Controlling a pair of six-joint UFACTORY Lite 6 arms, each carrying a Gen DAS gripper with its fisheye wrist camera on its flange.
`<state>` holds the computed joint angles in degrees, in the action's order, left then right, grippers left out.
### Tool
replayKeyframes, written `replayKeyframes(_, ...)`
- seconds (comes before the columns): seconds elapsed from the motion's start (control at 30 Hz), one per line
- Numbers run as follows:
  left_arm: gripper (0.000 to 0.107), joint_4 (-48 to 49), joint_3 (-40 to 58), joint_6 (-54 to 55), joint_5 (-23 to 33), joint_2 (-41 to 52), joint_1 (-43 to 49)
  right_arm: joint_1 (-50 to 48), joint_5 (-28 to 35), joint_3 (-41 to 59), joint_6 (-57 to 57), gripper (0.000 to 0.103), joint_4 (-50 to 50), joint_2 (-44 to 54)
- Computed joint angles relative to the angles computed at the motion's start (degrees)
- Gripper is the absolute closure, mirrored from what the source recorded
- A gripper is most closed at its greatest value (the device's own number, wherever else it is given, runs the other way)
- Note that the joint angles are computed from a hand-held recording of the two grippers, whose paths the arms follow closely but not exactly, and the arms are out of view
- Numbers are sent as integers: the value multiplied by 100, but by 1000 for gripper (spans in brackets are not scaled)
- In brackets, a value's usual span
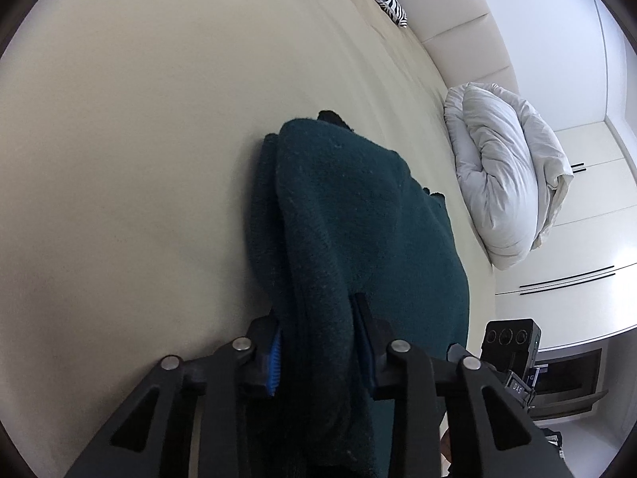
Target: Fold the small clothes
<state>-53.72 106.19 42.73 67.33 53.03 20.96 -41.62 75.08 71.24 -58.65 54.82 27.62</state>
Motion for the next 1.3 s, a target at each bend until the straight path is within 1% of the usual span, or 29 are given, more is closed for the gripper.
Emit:
replayKeyframes(0.03, 81, -22, -121, 60, -26, -89, 17, 14, -80, -47, -5, 50, -46, -88)
replayKeyframes(0.1, 83, -40, -467, 174, -95, -393, 53, -23, -109, -181, -5, 57, -122, -378)
replayKeyframes(0.17, 84, 34, -1022, 351, -179, -942, 56, -146, -85, -396, -78, 61, -118, -659)
replayKeyframes(0.23, 84, 33, -1893, 748, -335, -1789, 35, -245, 26, -526, -28, 62, -137, -998)
replayKeyframes(0.37, 84, -75, -3806, 1513, -503, -3597, 84, -1049, 672, -1109, -447, 62, -521, -1974)
replayKeyframes(0.43, 84, -113, -4698, 1777, -378, -4400, 209, -1703, 1195, -1388, -747, 62, -788, -2456)
replayKeyframes(0.53, 84, -65, -5798, 2053, -312, -5457, 299, -2834, 1965, -1542, -1269, 62, -1421, -2864)
replayKeyframes(0.57, 84, -25, -6165, 2089, -303, -5831, 306, -3002, 2130, -1526, -1385, 62, -1464, -2960)
replayKeyframes(0.63, 84, 27, -6658, 2141, -309, -6263, 279, -3242, 2380, -1490, -1391, 62, -1593, -3100)
replayKeyframes(0.73, 83, 36, -7221, 2249, -585, -6434, 166, -3549, 2575, -1497, -1428, 62, -1777, -3224)
replayKeyframes(0.77, 83, -19, -7383, 2310, -784, -6373, 66, -3573, 2553, -1552, -1416, 62, -1796, -3280)
replayKeyframes(0.8, 82, -73, -7523, 2381, -1112, -6276, -73, -3586, 2522, -1595, -1399, 62, -1799, -3320)
replayKeyframes(0.83, 80, -181, -7600, 2549, -1300, -6032, -106, -3632, 2433, -1646, -1403, 62, -1832, -3304)
replayKeyframes(0.87, 78, -369, -7648, 2777, -1248, -5819, 10, -3571, 2303, -1758, -1366, 62, -1833, -3342)
replayKeyframes(0.93, 77, -502, -7652, 2965, -1089, -5617, 196, -3724, 2000, -1954, -1555, 61, -2004, -3108)
replayKeyframes(1.0, 76, -497, -7688, 2989, -1126, -5689, 180, -3929, 2025, -1969, -1727, 60, -1996, -2708)
replayKeyframes(1.1, 75, -536, -7725, 2943, -1148, -5760, 179, -4113, 2092, -2013, -2029, 60, -1963, -2597)
replayKeyframes(1.2, 73, -452, -7944, 2789, -1106, -6243, 289, -4046, 2030, -2149, -1987, 59, -1827, -2608)
replayKeyframes(1.27, 73, -303, -8109, 2726, -1087, -6658, 447, -4221, 2135, -2119, -1948, 57, -1870, -2691)
replayKeyframes(1.3, 73, -228, -8204, 2645, -1099, -6940, 494, -4196, 2051, -1981, -1895, 57, -1791, -2532)
